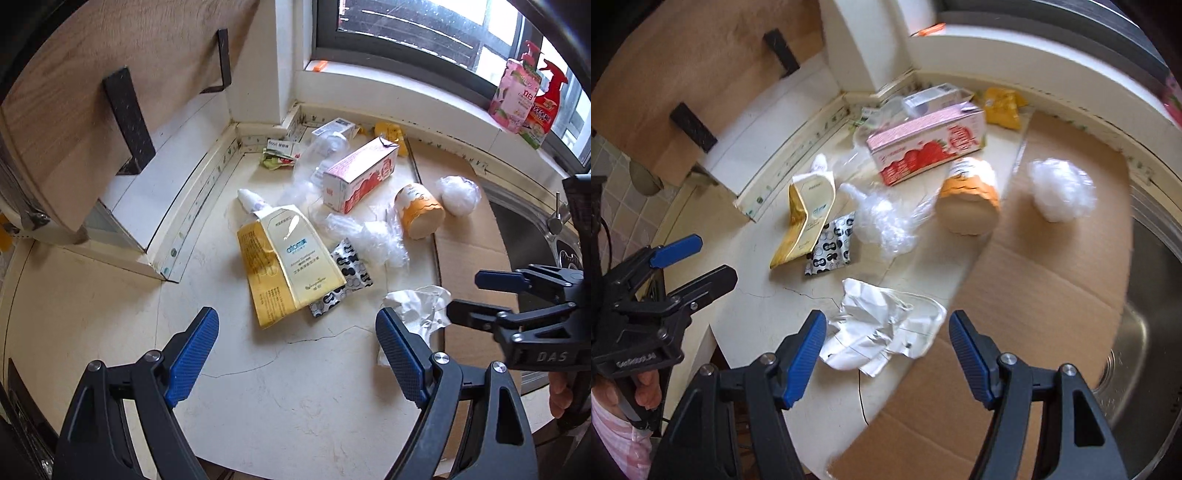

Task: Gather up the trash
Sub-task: 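Grasp the white crumpled paper with the right tool while the left tool grasps the yellow toothpaste box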

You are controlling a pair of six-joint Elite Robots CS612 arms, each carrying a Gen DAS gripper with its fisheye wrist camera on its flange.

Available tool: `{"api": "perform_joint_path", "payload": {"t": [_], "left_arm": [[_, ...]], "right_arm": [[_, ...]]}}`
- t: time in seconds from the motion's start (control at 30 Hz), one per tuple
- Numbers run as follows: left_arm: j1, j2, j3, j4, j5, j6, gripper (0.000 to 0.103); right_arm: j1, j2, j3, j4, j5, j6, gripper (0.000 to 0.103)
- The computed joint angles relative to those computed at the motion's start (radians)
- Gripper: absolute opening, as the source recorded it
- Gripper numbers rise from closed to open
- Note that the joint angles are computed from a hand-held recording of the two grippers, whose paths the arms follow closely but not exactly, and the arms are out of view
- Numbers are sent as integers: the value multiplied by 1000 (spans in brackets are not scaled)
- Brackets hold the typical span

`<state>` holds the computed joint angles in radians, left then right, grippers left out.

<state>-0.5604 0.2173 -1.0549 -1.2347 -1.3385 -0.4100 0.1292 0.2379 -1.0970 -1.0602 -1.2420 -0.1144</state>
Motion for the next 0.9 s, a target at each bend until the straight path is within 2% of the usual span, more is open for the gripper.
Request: {"api": "perform_joint_path", "payload": {"t": [0.17, 0.27, 0.53, 0.7, 0.8, 0.9], "left_arm": [[7, 15, -26, 34, 7, -12, 86], [12, 21, -40, 50, 8, -19, 86], [31, 30, -37, 35, -44, -45, 86], [40, 11, 23, -28, -70, -44, 86], [47, -13, 92, -76, -87, -38, 87], [58, -52, 195, -124, -126, -46, 91]], "right_arm": [[22, -2, 44, 12, -38, -38, 69], [38, 4, 53, 20, -93, -61, 69], [47, 15, 61, 9, -77, -60, 71], [50, 30, 39, -20, -75, -90, 63], [45, 31, 35, -17, -48, -99, 56], [39, 27, 38, -9, -15, -102, 54]]}}
